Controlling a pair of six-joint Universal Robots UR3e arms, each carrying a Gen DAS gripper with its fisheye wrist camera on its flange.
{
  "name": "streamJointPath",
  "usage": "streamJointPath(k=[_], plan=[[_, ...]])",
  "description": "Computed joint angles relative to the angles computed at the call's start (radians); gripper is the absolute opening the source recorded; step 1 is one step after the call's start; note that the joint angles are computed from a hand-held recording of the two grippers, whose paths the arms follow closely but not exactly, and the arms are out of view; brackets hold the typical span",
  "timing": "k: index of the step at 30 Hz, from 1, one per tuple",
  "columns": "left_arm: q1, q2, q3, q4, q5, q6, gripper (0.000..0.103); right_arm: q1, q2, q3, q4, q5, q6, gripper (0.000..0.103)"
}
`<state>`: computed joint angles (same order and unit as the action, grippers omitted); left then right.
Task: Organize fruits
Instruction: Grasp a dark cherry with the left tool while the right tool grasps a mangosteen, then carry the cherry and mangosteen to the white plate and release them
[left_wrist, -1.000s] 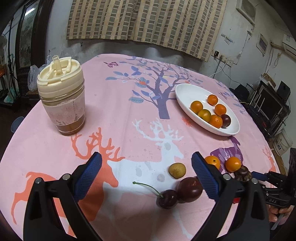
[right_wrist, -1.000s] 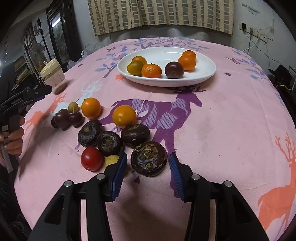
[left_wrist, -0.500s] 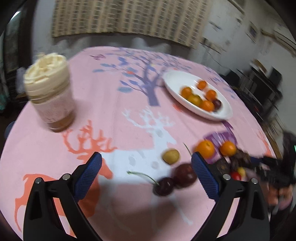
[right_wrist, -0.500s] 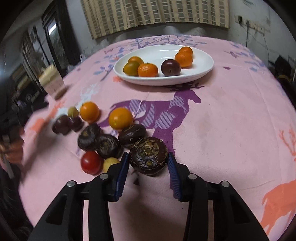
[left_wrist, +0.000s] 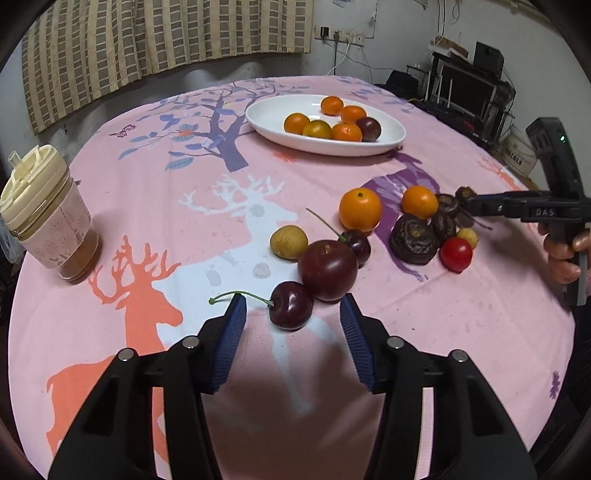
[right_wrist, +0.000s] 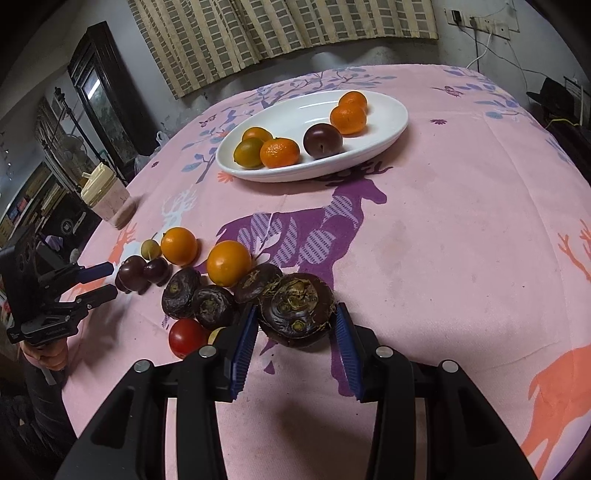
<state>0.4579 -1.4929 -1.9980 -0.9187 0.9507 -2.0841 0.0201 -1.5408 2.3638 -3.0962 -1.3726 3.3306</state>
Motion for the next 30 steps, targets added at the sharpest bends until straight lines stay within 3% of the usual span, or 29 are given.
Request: streamJointPath(k=[6, 10, 12, 21, 26, 30], plan=[[-0.039, -0.039, -0.008, 0.092, 0.063, -0.039, 0.050, 0.013, 0.004, -0.006, 0.003, -0.023, -0.004, 0.043], [-0.053, -0.071, 0.033, 0.036, 0.076, -0.032, 0.030, 0.028, 0.012, -0.015, 0.007, -0.049, -0.003, 0.043], [-0.051, -0.076, 0.039, 0.029, 0.074, -0.037, 0.028, 0.037, 0.019, -0.023, 0.013, -0.066, -0.004, 0.043], [-0.046, -0.079, 0.044, 0.022, 0.064, -0.046, 0.027, 0.142, 0.095, -0.105, 0.054, -0.220, -0.027, 0.043], [-0.004, -0.023, -0.001, 0.042, 0.010, -0.044, 0.027, 0.091, 0.051, -0.053, 0.005, -0.173, -0.014, 0.043], [0.045, -0.004, 0.052, -0.095, -0.063, -0.019, 0.027, 0.044, 0.013, -0.006, -0.095, -0.150, 0.028, 0.043]])
